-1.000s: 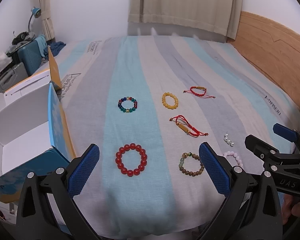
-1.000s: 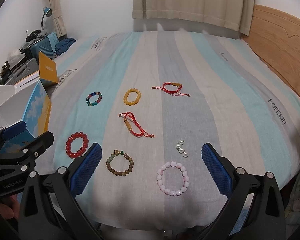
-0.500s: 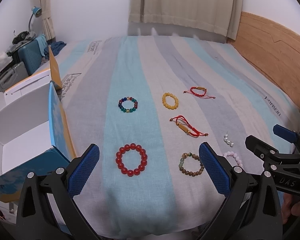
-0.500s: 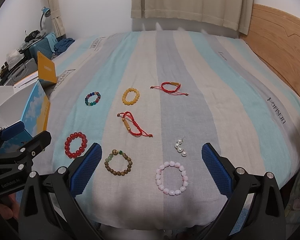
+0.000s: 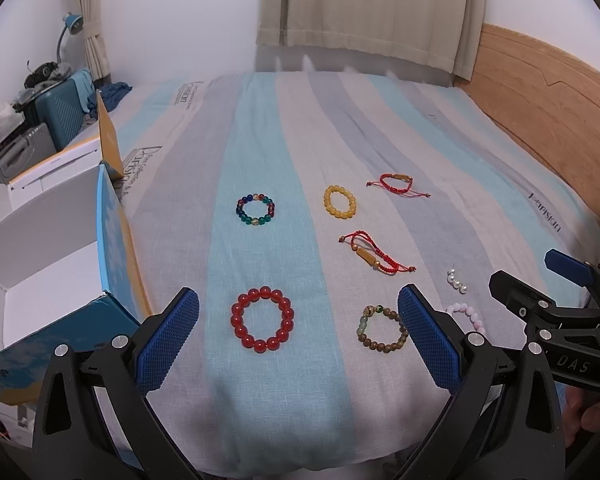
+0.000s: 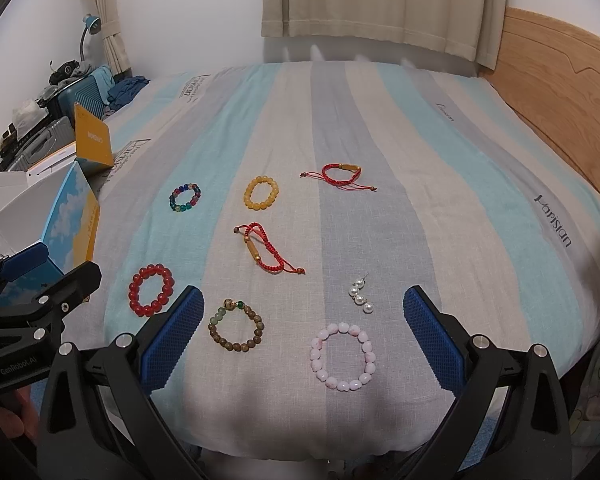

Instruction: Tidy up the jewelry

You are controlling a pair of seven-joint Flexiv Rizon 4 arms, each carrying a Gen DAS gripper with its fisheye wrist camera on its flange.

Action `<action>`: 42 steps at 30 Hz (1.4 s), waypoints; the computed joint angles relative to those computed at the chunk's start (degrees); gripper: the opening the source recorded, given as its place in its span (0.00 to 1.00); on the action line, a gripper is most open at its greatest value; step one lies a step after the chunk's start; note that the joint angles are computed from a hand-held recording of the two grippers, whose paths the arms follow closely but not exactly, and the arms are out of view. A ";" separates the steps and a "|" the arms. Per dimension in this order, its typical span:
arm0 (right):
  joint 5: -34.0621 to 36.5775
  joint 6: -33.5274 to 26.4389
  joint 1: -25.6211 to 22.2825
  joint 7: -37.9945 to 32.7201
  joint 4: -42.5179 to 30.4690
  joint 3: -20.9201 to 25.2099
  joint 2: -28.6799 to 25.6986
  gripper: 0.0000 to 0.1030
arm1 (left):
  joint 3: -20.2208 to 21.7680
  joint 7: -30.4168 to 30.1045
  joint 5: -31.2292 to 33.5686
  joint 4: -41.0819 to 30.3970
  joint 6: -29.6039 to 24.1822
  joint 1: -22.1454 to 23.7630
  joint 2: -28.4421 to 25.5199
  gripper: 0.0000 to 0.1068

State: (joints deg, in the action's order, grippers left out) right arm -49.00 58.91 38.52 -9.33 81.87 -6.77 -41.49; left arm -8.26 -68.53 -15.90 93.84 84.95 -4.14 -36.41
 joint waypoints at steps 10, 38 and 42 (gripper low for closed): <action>0.00 -0.11 -0.16 -0.17 0.00 0.17 -0.03 0.93 | 0.50 -0.56 0.21 -0.38 -0.50 -0.40 -0.20 0.91; 16.91 -3.75 -4.84 -13.42 -5.36 4.92 -8.82 0.93 | 4.75 -3.07 1.54 -16.60 -14.02 -2.00 -14.80 0.91; 18.88 -3.89 -5.14 -15.26 -6.40 5.13 -10.23 0.93 | 6.01 -4.08 2.94 -20.03 -16.21 -2.42 -17.09 0.91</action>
